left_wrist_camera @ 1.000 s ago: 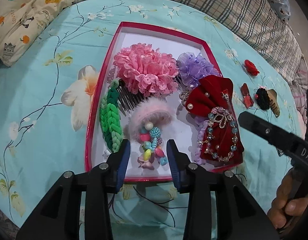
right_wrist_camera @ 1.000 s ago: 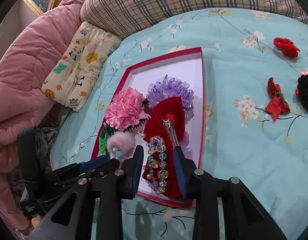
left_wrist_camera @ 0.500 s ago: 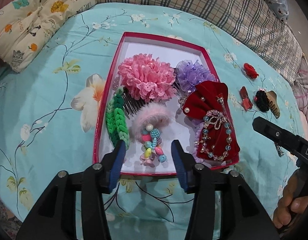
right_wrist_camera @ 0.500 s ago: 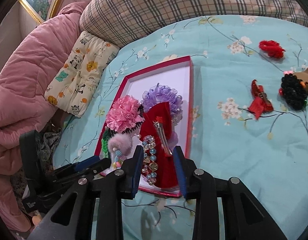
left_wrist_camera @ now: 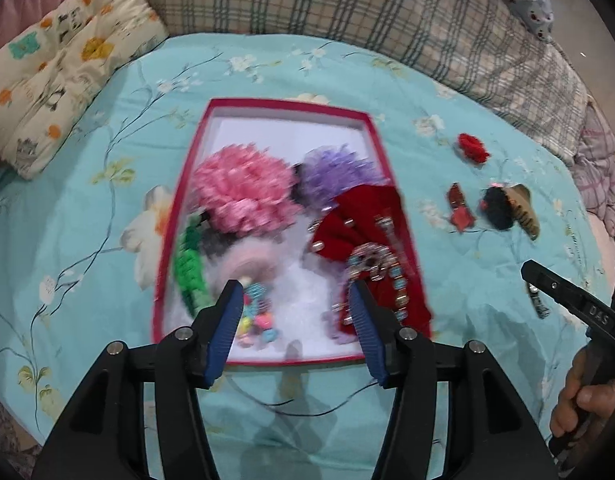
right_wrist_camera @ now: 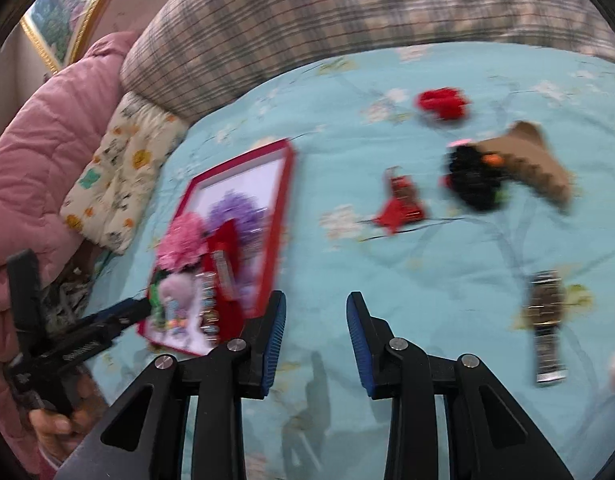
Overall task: Organize jewelry
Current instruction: 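Move both open tools from the tray back over the remaining pile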
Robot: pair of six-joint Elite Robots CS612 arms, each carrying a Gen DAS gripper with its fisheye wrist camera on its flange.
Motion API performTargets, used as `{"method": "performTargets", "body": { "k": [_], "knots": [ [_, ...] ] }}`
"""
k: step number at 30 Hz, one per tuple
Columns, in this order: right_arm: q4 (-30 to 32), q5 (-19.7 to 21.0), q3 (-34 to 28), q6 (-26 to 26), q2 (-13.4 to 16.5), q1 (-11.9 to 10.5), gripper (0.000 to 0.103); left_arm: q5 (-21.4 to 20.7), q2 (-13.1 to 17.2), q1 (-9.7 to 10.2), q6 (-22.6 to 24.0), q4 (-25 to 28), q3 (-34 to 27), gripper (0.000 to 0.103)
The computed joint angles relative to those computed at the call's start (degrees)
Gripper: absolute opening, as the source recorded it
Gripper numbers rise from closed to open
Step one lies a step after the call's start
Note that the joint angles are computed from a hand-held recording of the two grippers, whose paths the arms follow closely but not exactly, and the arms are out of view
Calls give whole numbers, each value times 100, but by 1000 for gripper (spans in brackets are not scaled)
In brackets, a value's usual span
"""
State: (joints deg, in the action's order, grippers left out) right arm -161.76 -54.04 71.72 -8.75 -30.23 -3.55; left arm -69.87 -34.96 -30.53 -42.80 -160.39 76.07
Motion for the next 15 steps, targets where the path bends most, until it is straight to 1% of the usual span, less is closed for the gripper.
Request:
{"method": "performTargets", "body": {
  "k": [4, 7, 9, 12, 15],
  "knots": [
    [-297, -319, -53, 343, 51, -155, 37, -152, 130, -35, 214, -8, -301, 54],
    [-374, -541, -217, 546, 139, -251, 39, -374, 314, -47, 331, 106, -687, 57],
    [-362, -598, -316, 595, 189, -301, 40, -482, 446, -58, 418, 199, -948, 57],
    [-374, -795, -524, 674, 307, -344, 42, -679, 699, -68, 562, 425, -1446, 57],
    [-249, -920, -781, 657, 437, -374, 42, -802, 935, -90, 704, 680, -1910, 57]
  ]
}}
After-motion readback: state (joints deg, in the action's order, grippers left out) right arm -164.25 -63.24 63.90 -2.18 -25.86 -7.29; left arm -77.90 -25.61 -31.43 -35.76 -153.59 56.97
